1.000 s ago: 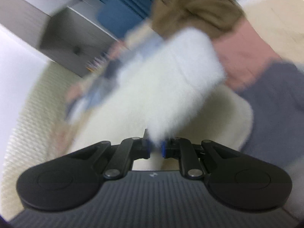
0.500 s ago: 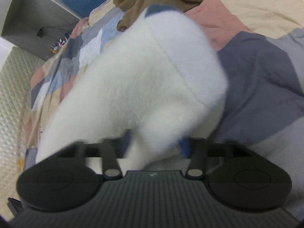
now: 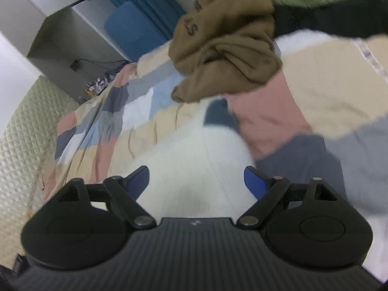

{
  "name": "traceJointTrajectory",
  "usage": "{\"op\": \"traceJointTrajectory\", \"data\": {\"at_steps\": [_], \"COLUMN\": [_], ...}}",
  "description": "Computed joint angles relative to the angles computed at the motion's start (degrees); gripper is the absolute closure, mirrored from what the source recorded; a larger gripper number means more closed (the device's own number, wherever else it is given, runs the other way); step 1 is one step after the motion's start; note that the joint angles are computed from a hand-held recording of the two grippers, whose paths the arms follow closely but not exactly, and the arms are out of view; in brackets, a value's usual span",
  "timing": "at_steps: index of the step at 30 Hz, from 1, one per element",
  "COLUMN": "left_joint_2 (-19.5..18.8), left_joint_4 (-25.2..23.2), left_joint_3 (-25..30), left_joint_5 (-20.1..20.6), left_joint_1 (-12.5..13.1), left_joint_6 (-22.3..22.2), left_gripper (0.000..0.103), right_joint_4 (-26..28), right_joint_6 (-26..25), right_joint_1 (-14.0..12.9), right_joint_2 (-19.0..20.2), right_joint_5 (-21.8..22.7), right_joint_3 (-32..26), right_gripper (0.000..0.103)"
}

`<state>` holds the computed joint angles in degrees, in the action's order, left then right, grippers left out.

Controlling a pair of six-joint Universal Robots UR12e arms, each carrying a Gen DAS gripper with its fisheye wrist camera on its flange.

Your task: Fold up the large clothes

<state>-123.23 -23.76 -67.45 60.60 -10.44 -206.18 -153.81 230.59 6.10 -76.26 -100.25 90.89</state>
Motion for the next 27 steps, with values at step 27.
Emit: {"op": "traceJointTrajectory", "data": {"at_steps": [27], "left_joint_2": [-17.2], "left_joint_4": [-15.6], "left_joint_3": [20.7], "left_joint_5": [-11.4], "left_joint_1": [0.3], "left_joint_6": [-1.5], "left_gripper": [0.004], "right_joint_4": [-12.8], "right_joint_6": [4.3], "right_joint_1": [-10.1], "right_joint_2": [9.3], "right_joint_5": [34.7], "right_joint_3": [0.8], "right_gripper": [0.000]}}
